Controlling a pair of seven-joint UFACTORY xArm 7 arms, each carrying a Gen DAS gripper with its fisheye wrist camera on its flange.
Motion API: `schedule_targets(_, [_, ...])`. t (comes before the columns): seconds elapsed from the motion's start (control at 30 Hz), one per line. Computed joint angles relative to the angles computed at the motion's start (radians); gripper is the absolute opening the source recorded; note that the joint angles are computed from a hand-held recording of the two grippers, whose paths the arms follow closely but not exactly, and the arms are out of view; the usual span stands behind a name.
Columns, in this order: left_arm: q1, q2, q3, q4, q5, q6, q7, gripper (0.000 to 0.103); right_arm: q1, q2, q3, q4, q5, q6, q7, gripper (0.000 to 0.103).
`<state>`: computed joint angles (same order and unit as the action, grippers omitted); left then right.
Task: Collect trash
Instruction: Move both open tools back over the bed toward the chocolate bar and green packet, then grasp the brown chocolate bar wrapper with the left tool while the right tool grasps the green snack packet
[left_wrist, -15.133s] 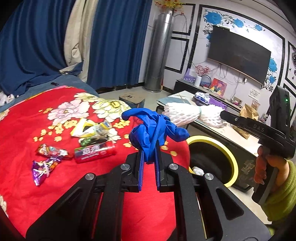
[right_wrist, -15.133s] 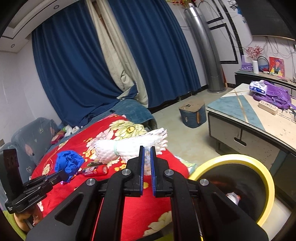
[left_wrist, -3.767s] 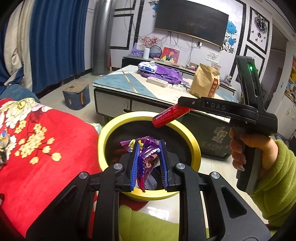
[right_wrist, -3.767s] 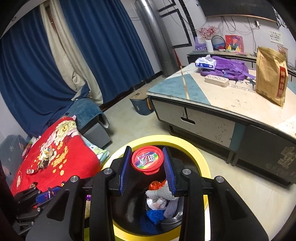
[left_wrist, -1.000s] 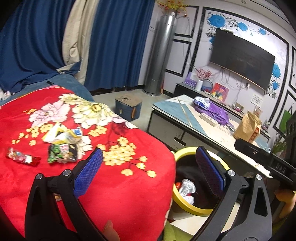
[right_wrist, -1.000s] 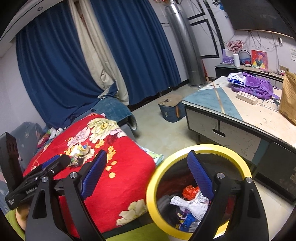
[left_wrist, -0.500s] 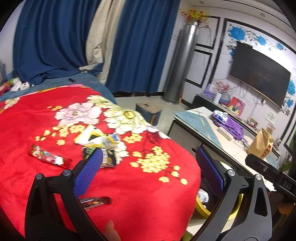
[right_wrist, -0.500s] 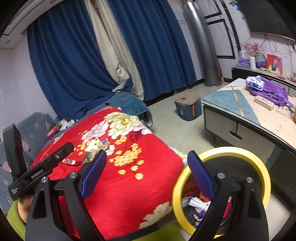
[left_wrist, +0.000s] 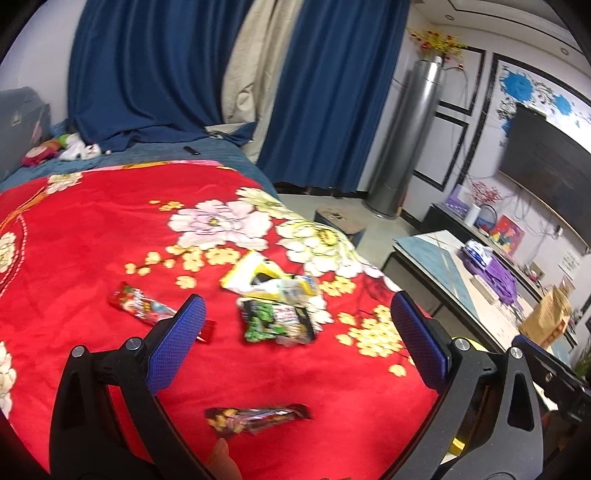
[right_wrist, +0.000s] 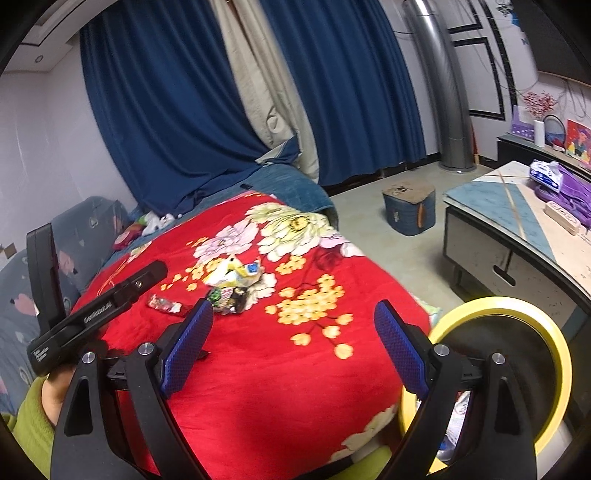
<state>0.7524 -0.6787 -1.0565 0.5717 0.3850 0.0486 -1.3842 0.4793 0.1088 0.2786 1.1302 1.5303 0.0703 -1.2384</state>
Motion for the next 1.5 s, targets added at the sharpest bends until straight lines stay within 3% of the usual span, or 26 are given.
schedule_targets(0.27, [-0.065,-0.012,0.111,-0.084,-0.007,0.03,-0.024,0.092,0.009,0.067,0.037,0.049,-0.161,-0.009,0.126,0.086])
schedule_targets(0.5, [-0.182,0.025,0.261,-0.168,0.015,0.002,0.01,0.092,0.02,0.19,0.049,0.152,-0.439,0.004,0.358,0.086])
schedule_targets(0.67, [-0.364,0.2,0.466,-0.172,0.01,-0.066,0.202,0.092,0.077,0.291,-0.015,0.25,-0.681,0.058,0.565,0.083])
schedule_targets(0.87, [-0.537,0.336,0.613,-0.167,-0.021,-0.164,0.393,0.087,0.09,0.404,-0.043,0.38,-0.856,0.149,0.741,0.073])
schedule_targets(0.97, [-0.585,0.378,0.635,-0.151,-0.034,-0.171,0.46,0.085,0.082,0.461,-0.037,0.455,-0.924,0.206,0.802,0.071])
schedule_targets(1.13, [-0.61,0.415,0.62,-0.132,-0.075,-0.145,0.535,0.07,0.062,0.555,-0.01,0.58,-1.019,0.308,0.886,0.066])
schedule_targets(1.27, [-0.811,0.453,0.799,-0.126,-0.151,-0.125,0.643,0.06,0.064,0.636,0.004,0.689,-1.098,0.386,0.965,0.062])
schedule_targets(1.33, [-0.861,0.458,0.84,-0.126,-0.183,-0.12,0.686,0.06,0.061,0.668,0.016,0.731,-1.132,0.414,0.996,0.059])
schedule_targets(1.5, [-0.84,0.458,0.796,-0.118,-0.223,-0.099,0.727,0.052,0.055,0.715,0.043,0.777,-1.189,0.428,1.035,0.047])
